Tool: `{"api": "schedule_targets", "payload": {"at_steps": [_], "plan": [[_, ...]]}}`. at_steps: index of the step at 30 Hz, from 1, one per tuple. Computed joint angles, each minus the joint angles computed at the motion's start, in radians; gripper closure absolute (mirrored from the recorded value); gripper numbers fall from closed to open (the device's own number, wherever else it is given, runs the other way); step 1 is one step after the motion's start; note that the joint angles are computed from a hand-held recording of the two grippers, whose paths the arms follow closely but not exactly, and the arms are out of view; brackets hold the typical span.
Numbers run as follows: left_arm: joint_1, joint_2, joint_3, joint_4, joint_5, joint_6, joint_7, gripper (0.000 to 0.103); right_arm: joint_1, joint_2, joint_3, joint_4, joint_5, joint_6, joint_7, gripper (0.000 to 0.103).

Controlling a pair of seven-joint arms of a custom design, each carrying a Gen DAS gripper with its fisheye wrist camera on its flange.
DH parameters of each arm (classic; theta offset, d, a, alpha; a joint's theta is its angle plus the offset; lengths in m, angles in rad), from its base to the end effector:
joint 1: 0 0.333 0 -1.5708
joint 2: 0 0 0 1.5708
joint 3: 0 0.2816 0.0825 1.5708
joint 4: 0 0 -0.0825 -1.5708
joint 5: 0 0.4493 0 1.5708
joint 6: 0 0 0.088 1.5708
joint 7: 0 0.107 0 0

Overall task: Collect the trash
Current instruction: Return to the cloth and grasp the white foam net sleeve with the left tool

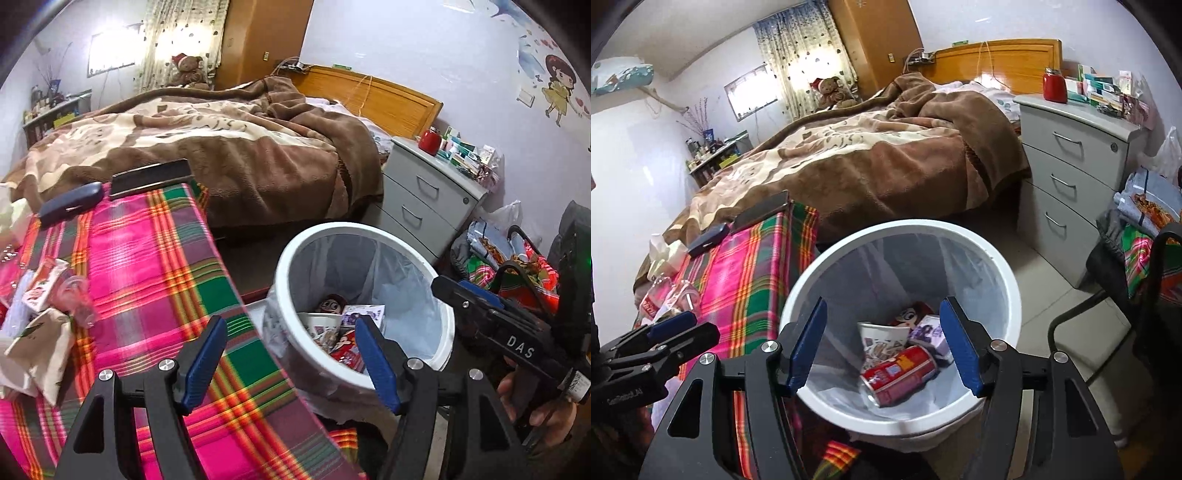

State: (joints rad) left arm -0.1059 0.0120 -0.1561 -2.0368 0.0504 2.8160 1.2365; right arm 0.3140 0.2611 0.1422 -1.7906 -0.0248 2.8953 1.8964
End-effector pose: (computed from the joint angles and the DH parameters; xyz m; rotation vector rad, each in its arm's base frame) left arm 0.6372 -0.1732 0.4643 -1.8728 1.8141 -0.9094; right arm 0.6554 0.3148 0.4455 -1.7485 1.5337 -0.3837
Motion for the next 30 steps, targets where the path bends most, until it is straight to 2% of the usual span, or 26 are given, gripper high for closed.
{"api": "schedule_targets", "payload": {"at_steps": [4, 7, 9, 13, 24, 30], "plan": [[0.011, -0.056, 0.002, -0.064, 0.007, 0.021, -0.023, 0.032, 0.005, -0.009, 0.013, -0.014, 0.009, 0.025, -0.01, 0.038], [0.033, -0.099, -0.006, -0.11, 0.066, 0.031, -0.08, 0.032, 0.02, -0.017, 0.012, -0.025, -0.002, 0.039, -0.005, 0.038], [0.041, -0.128, -0.007, -0.143, 0.05, 0.039, -0.07, 0.032, 0.025, -0.02, 0.017, -0.03, -0.005, 0.052, -0.01, 0.038], [0.095, -0.201, -0.039, -0.221, 0.146, 0.046, -0.156, 0.032, 0.016, -0.023, 0.049, -0.041, 0.032, 0.068, -0.051, 0.038], [0.201, -0.399, -0.077, -0.453, 0.131, 0.045, -0.203, 0.032, 0.019, 0.006, 0.122, -0.024, 0.132, 0.074, -0.192, 0.038], [0.213, -0.472, -0.059, -0.55, 0.068, 0.037, -0.165, 0.032, 0.037, 0.045, 0.144, 0.019, 0.159, 0.057, -0.249, 0.038]]}}
